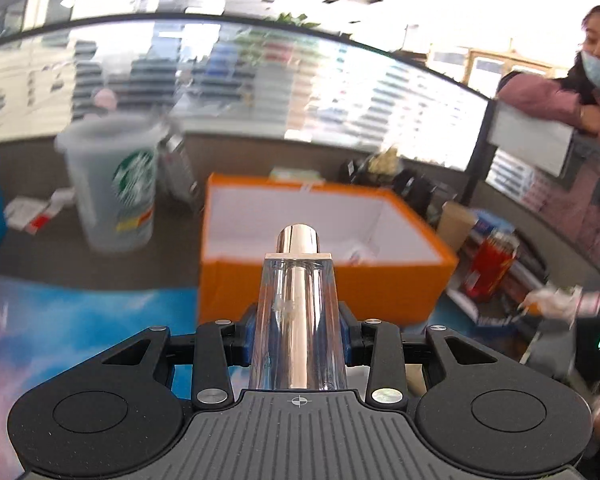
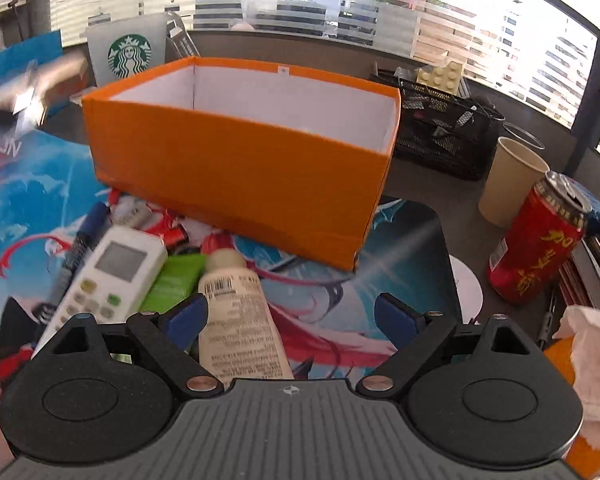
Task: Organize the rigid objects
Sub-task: 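Carry the metallic tube over the orange box with the left gripper, then release the metallic tube into the box while the right gripper grasps the white lotion tube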
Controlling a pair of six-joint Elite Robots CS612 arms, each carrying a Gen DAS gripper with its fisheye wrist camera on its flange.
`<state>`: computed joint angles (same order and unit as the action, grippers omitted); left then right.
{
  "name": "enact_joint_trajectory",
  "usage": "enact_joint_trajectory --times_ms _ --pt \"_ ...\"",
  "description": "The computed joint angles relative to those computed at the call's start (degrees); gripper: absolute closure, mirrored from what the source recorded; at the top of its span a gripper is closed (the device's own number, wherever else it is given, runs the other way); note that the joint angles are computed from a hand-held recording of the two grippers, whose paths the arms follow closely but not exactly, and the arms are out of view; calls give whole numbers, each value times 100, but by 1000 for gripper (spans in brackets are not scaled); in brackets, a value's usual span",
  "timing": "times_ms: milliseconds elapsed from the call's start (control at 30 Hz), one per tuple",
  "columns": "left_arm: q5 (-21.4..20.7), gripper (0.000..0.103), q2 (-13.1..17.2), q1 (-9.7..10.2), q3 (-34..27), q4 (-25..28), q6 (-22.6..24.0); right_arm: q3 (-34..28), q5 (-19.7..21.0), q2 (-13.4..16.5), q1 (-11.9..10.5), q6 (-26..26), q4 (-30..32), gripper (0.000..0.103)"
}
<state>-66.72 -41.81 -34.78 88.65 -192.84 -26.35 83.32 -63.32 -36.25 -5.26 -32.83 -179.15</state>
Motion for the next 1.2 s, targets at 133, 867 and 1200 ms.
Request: enact_joint_trajectory --times_ms 133,867,1200 --pt "21 68 147 34 -455 160 318 -32 337 58 -66 79 165 24" --pt "-423 68 1361 492 -3153 3363 -257 -177 952 93 -149 44 988 48" --pt "-359 68 1606 478 -3674 4315 -266 -178 1020 117 -176 92 1013 48"
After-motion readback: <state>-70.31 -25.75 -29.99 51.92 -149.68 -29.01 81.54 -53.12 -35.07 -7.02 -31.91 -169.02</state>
